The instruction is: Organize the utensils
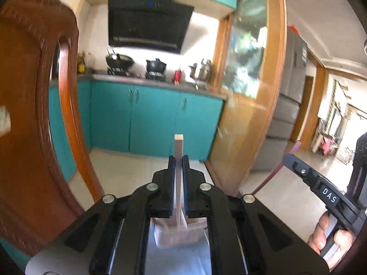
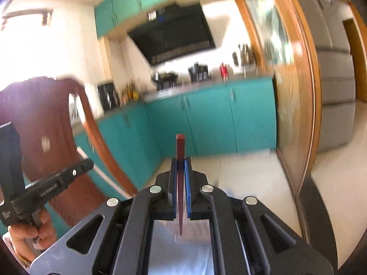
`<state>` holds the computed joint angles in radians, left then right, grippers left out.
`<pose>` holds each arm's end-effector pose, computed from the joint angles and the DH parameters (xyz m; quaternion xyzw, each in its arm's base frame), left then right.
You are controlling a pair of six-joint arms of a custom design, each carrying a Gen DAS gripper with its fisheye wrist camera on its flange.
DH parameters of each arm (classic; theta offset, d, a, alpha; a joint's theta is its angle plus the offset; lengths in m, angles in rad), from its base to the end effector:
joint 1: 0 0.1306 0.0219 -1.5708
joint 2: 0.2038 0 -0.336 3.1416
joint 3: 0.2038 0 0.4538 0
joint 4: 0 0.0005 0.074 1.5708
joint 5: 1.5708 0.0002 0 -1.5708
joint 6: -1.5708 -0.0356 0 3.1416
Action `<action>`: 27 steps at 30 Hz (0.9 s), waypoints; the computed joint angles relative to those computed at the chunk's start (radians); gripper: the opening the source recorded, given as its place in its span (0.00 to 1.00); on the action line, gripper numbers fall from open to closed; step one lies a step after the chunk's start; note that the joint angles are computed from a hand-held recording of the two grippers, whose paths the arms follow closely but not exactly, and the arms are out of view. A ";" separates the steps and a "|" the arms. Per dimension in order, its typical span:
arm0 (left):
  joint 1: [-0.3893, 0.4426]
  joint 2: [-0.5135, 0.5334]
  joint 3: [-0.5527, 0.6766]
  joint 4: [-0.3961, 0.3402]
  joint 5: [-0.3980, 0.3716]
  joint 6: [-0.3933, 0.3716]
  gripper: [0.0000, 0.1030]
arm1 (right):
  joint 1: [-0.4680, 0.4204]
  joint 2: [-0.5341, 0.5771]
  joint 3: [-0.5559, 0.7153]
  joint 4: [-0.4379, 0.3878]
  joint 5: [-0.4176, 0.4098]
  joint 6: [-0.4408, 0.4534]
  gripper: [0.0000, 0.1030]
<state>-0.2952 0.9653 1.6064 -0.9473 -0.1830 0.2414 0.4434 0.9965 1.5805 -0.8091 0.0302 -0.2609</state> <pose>0.3443 -0.0985 0.6782 -0.0324 0.8045 -0.0849 0.5870 0.3490 0.1640 0.6694 -0.0619 0.7796 0.2038 0.5890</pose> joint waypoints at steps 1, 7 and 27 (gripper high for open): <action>-0.004 0.015 0.014 0.008 -0.023 -0.004 0.07 | -0.002 0.029 0.031 0.011 0.012 0.000 0.07; 0.011 0.083 -0.024 0.039 -0.037 0.009 0.07 | 0.006 0.120 0.034 0.041 0.073 0.048 0.07; -0.211 -0.307 -0.461 0.033 -0.318 0.054 0.67 | 0.013 -0.325 -0.428 0.084 0.100 0.004 0.82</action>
